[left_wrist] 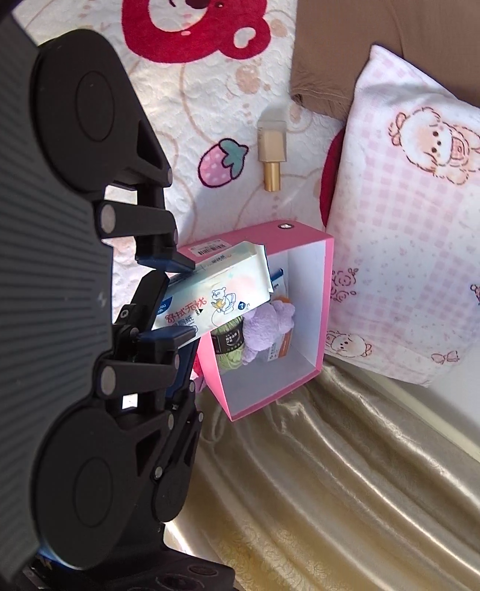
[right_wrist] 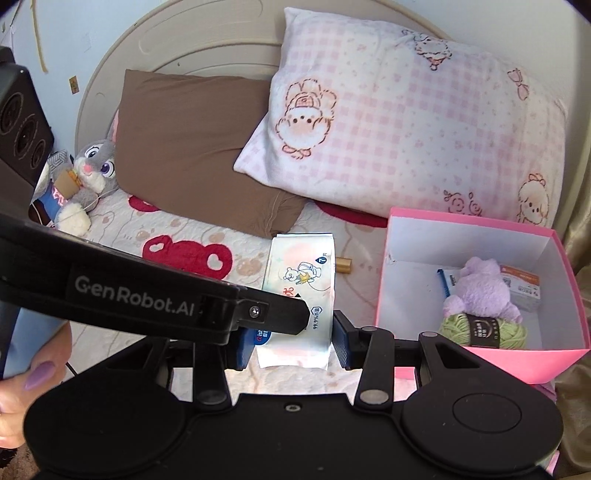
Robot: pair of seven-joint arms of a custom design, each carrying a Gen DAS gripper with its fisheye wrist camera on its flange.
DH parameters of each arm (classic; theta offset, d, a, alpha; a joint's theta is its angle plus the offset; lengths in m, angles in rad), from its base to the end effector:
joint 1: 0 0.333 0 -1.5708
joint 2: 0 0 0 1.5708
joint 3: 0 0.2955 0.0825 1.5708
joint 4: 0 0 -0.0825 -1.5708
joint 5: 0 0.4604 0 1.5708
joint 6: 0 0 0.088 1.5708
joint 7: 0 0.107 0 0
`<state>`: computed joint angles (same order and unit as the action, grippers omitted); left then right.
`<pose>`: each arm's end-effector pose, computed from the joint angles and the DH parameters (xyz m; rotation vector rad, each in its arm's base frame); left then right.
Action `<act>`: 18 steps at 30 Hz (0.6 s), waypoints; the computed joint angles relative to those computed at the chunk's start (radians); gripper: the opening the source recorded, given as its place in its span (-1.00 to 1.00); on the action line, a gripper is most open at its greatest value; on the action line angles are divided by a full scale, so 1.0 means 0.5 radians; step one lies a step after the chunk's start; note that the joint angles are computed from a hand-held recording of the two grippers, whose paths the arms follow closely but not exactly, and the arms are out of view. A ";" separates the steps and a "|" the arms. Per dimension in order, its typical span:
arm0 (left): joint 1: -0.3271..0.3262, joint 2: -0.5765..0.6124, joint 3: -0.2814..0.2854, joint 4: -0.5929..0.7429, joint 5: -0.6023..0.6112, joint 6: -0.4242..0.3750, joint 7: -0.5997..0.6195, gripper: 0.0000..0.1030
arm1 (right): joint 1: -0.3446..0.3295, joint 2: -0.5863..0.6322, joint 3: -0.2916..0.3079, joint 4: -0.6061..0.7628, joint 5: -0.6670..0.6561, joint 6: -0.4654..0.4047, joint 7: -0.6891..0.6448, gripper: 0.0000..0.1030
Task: Organize objects
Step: 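Lift the wipes pack with the left gripper and carry it over the box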
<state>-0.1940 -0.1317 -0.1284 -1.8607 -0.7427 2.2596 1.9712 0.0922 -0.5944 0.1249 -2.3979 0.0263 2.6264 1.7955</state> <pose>0.6021 -0.2242 0.6039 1.5504 -2.3339 1.2374 0.4960 0.1159 0.5874 -1.6887 1.7156 -0.6161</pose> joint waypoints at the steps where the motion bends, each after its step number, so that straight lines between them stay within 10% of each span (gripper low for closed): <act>1: -0.007 0.025 -0.009 0.026 0.001 0.018 0.003 -0.44 | -0.031 -0.005 0.019 -0.007 -0.036 0.023 0.020 -0.08; 18: -0.023 0.677 -0.289 0.654 0.009 0.113 -0.120 -0.43 | -0.450 0.034 0.122 -0.110 -0.408 0.283 0.411 -0.08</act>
<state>-0.2056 0.2067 -0.2730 -1.5339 -0.7383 2.3159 1.9113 -0.1328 -0.5773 0.1861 -2.4529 -0.1777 2.7681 2.0010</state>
